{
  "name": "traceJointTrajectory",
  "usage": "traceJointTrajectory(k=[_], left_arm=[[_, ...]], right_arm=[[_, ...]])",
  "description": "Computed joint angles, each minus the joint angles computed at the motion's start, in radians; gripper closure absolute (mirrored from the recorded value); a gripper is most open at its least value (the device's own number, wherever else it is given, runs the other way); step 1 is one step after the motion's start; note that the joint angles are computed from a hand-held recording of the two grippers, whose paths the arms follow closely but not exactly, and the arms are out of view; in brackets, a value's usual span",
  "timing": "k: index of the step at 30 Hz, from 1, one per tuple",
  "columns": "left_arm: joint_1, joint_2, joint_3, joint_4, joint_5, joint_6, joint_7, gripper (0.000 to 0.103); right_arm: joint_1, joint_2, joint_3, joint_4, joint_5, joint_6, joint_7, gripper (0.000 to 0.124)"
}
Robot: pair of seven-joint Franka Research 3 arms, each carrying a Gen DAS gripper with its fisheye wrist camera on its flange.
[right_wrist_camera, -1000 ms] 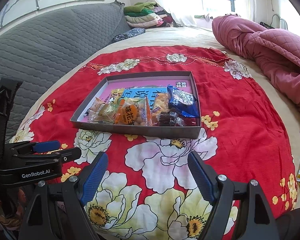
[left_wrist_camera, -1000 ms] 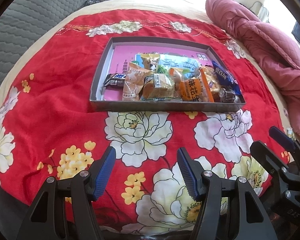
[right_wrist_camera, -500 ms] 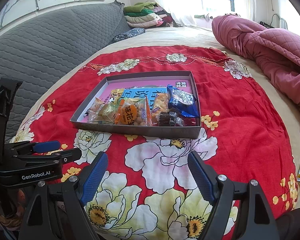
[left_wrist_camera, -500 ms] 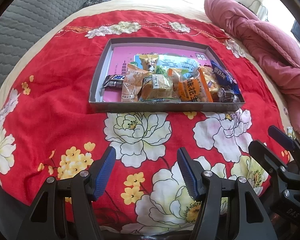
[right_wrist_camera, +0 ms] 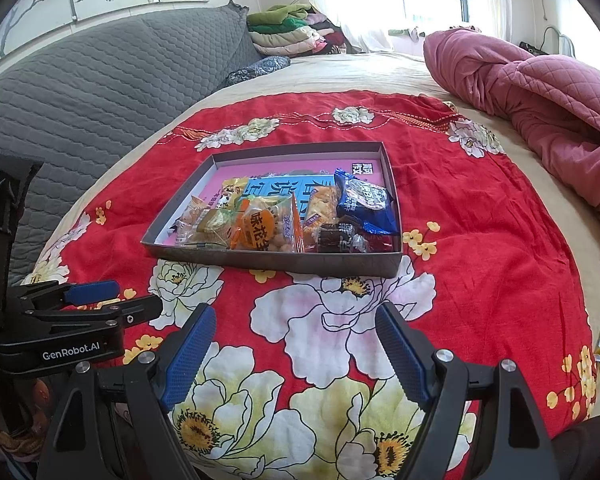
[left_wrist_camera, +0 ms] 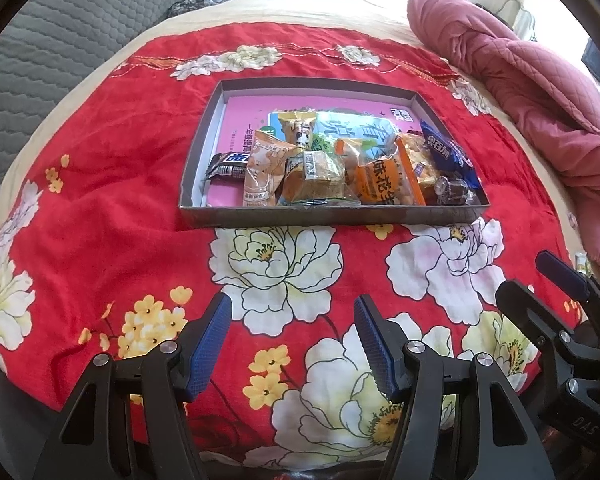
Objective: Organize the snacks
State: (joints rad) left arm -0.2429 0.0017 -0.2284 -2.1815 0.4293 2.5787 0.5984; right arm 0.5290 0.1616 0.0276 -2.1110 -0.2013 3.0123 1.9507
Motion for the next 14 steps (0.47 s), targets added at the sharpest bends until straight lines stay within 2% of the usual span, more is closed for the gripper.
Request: traceJointTrajectory(k=[6,9,11,14], left_arm=[[0.0,0.001,0.001,0.001,0.033,-0.001,-0.026,0.038],[0.003,0.005,0.004,0.009,0.129,-0.033,-0.104,0.038],[0.01,0.01,0.011,0.01,0.143,-0.047,-0.129,0.038],[0.03,0.016,0.028,0.006,0.161,-0.056,-0.16,0.038]], right_arm=[[-0.001,0.002,0.002,0.0,0.006,0.002,-0.001,0.043],[-0.004,0.016,0.001,0.008,0.017,0.0,-0.01,0.043],[-0.008,0.032,-0.002,0.018,0.031,0.002,-0.014,0.043],[-0.002,0.063,-0.036,0.045,0.039,0.002,0.02,0.043]])
